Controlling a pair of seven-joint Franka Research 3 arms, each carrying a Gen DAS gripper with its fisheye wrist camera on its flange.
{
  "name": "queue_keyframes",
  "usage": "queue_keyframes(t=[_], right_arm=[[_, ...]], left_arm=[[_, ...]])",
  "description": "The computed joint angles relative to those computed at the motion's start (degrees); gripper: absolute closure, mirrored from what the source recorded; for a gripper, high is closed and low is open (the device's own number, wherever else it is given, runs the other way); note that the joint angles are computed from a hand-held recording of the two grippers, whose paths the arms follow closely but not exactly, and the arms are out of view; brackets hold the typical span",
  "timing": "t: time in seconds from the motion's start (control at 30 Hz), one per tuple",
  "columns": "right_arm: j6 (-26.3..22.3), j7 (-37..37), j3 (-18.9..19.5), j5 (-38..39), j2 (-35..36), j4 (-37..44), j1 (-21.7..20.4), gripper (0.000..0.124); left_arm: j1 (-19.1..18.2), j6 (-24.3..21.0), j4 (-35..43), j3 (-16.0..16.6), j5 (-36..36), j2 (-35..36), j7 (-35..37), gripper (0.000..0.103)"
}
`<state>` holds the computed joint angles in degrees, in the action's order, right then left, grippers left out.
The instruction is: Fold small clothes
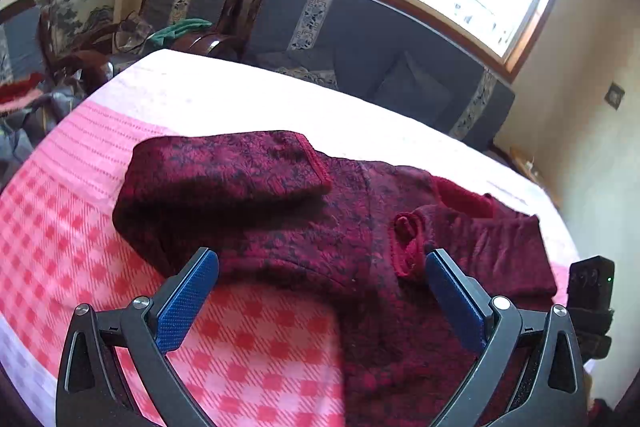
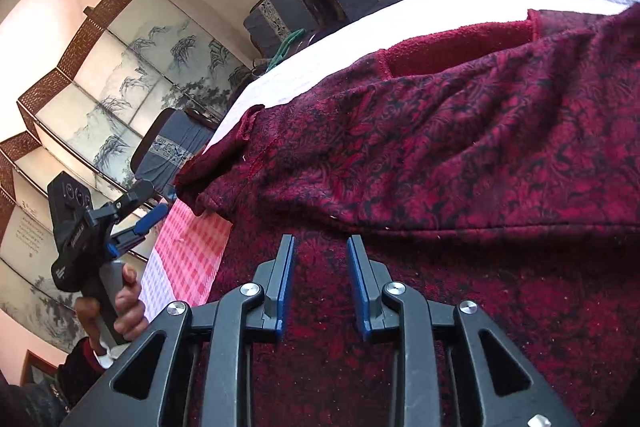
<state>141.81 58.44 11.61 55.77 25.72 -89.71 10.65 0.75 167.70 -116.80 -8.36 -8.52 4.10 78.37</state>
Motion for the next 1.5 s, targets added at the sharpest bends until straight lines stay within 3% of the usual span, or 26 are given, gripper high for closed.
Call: queue_keyframes(t=[0.07, 0.13, 0.23, 0.3, 0.37, 0.43, 0.5, 0.53, 0.6, 0.63, 0.73, 0.77, 0.83, 0.93, 1.03, 1.13, 1.33, 1.5], right_arm=[[-0.7, 0.8, 0.2, 1.4, 0.8, -0.1, -0.6, 0.095], [-1.1, 0.0, 0.8, 3.6, 1.1, -0.2, -1.5, 0.095], [-1.2, -0.9, 1.0, 5.5, 1.2, -0.4, -2.0, 0.094], [-1.7, -1.4, 1.0, 6.2, 1.3, -0.4, -2.3, 0.094], [-2.0, -1.8, 0.8, 6.7, 1.3, -0.4, -2.4, 0.094], [-2.1, -2.4, 0.9, 7.3, 1.1, -0.8, -2.6, 0.093], [-2.4, -3.0, 0.8, 8.1, 0.9, -1.1, -2.9, 0.093], [-2.6, -3.2, 0.8, 8.5, 0.9, -1.1, -2.9, 0.093], [-2.8, -3.7, 0.8, 9.3, 0.8, -1.3, -3.1, 0.093], [-2.9, -3.9, 0.8, 9.7, 0.8, -1.4, -3.2, 0.093], [-2.8, -4.0, 0.7, 10.5, 1.0, -1.1, -3.2, 0.094], [-2.8, -4.5, 0.8, 11.2, 0.9, -1.4, -3.4, 0.094], [-2.6, -5.1, 0.9, 12.8, 0.7, -1.8, -3.8, 0.094], [-1.2, -6.7, 1.0, 16.0, -0.3, -3.3, -4.3, 0.092], [1.2, -10.2, 1.1, 21.8, -3.1, -6.3, -5.0, 0.088], [0.9, -14.3, 0.1, 30.1, -7.0, -10.3, -6.5, 0.085], [2.4, -20.6, -5.8, 39.7, -14.3, -17.6, -7.4, 0.077], [0.9, -20.3, -9.2, 40.7, -15.3, -19.6, -8.5, 0.076]], left_arm=[[-1.5, -0.6, 2.9, 2.7, 14.3, 2.4, -6.7, 0.001], [-2.1, -1.1, 5.9, 3.4, 21.9, 5.0, -6.4, 0.002], [-7.2, -3.6, 11.7, 8.7, 44.0, 9.3, -14.8, 0.018], [-6.6, -6.9, 15.6, 7.4, 46.0, 12.5, -11.5, 0.023], [-5.3, -10.0, 18.7, 5.9, 44.2, 15.2, -7.4, 0.043], [-3.6, -12.4, 21.2, 4.5, 40.1, 17.4, -3.9, 0.047], [-3.2, -12.1, 22.3, 5.2, 39.3, 18.7, -3.8, 0.048], [-2.7, -12.5, 23.0, 5.0, 38.2, 19.4, -3.0, 0.055], [-1.7, -14.1, 24.3, 4.6, 35.3, 20.4, -2.1, 0.092], [-1.5, -13.6, 24.2, 4.8, 34.3, 20.4, -3.2, 0.096], [-0.4, -7.1, 20.1, 4.6, 29.9, 17.1, -8.9, 0.096], [0.8, -5.0, 18.6, 3.0, 26.9, 15.4, -9.0, 0.096], [4.4, -0.1, 15.6, -2.4, 18.1, 12.1, -4.7, 0.096], [3.3, 2.5, 16.1, -5.3, 14.3, 9.6, -0.3, 0.096], [2.7, -0.3, 20.9, -10.2, 7.4, 10.7, 7.5, 0.096], [-0.1, -4.8, 28.3, -12.7, 2.7, 14.9, 11.7, 0.096], [-9.0, -13.6, 45.7, -12.6, 1.8, 27.8, 11.7, 0.096], [-16.8, -19.3, 60.2, -10.1, 5.5, 38.4, 9.6, 0.096]])
